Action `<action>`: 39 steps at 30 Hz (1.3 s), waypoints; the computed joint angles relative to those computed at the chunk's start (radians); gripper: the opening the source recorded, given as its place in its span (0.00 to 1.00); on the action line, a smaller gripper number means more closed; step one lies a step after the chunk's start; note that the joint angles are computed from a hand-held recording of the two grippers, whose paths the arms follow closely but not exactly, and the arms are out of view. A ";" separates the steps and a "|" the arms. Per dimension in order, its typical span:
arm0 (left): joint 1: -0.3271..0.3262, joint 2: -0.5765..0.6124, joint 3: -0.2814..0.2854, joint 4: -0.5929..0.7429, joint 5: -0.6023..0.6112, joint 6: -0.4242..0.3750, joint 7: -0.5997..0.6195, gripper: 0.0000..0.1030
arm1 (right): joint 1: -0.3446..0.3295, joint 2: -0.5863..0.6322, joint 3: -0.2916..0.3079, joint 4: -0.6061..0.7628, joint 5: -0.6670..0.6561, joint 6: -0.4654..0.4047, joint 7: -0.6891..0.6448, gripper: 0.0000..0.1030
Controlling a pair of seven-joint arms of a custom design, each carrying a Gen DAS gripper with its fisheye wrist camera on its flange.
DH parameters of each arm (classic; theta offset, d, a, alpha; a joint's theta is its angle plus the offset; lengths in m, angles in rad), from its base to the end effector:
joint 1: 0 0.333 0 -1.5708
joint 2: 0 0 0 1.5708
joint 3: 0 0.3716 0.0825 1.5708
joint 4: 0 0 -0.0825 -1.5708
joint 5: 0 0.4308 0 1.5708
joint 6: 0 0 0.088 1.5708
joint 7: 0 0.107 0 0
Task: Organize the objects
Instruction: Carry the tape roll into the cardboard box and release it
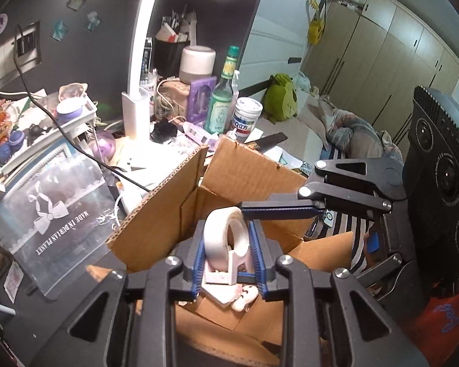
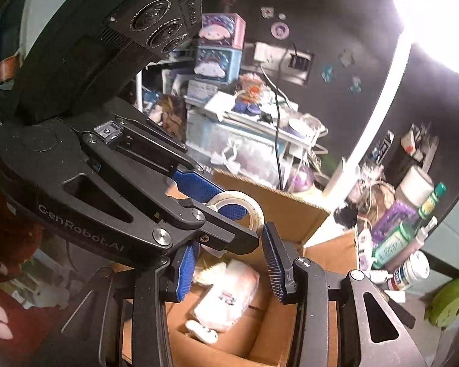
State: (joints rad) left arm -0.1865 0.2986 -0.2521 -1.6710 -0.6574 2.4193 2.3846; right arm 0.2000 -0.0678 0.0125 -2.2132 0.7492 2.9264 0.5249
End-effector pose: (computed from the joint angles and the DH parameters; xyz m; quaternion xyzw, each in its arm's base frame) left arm 0.6794 -0.2977 0.5217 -0.3418 0.8671 -0.3622 0.0071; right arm 0.5879 0.0830 0.5162 -0.8034 0.4309 -0.2556 0.3217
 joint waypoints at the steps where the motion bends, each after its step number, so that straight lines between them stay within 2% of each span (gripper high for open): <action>1: -0.002 0.003 0.000 0.004 0.003 0.000 -0.004 0.28 | -0.006 0.006 0.000 0.005 -0.021 -0.011 0.024 0.35; 2: -0.005 0.004 0.001 0.004 0.006 0.007 -0.007 0.33 | -0.014 0.011 0.001 0.007 -0.061 -0.018 0.066 0.35; 4: -0.008 -0.003 0.001 -0.009 0.002 0.045 -0.005 0.58 | -0.031 0.020 0.006 0.007 -0.156 -0.019 0.164 0.37; 7: -0.006 -0.021 0.000 -0.031 -0.004 0.089 0.003 0.65 | -0.038 0.027 0.002 0.011 -0.197 -0.029 0.214 0.38; 9: 0.000 -0.038 0.002 -0.051 -0.016 0.111 0.005 0.69 | -0.037 0.025 -0.002 0.013 -0.172 -0.040 0.198 0.45; 11: 0.004 -0.058 0.005 -0.077 -0.028 0.146 0.011 0.75 | -0.038 0.022 -0.001 0.008 -0.184 -0.025 0.210 0.46; 18: 0.041 -0.153 0.015 -0.189 -0.139 0.231 0.092 0.81 | -0.028 0.001 0.010 -0.004 -0.204 0.004 0.245 0.46; 24: 0.073 -0.258 0.054 -0.316 -0.266 0.291 0.178 0.82 | 0.024 -0.015 0.029 -0.010 -0.130 0.023 0.189 0.46; 29: 0.093 -0.324 0.097 -0.417 -0.379 0.343 0.270 0.86 | 0.087 0.006 0.052 0.017 -0.037 0.000 0.118 0.47; 34: 0.108 -0.356 0.135 -0.495 -0.545 0.362 0.412 0.86 | 0.134 0.047 0.082 0.032 0.060 -0.014 0.096 0.47; 39: 0.120 -0.345 0.144 -0.538 -0.638 0.392 0.506 0.86 | 0.165 0.096 0.110 0.007 0.176 0.045 0.138 0.47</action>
State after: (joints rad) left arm -0.0666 -0.0466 -0.1085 -2.2093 -1.2956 2.8110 2.8909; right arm 0.3651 0.0281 0.1228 -2.2061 0.9256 2.9713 0.6628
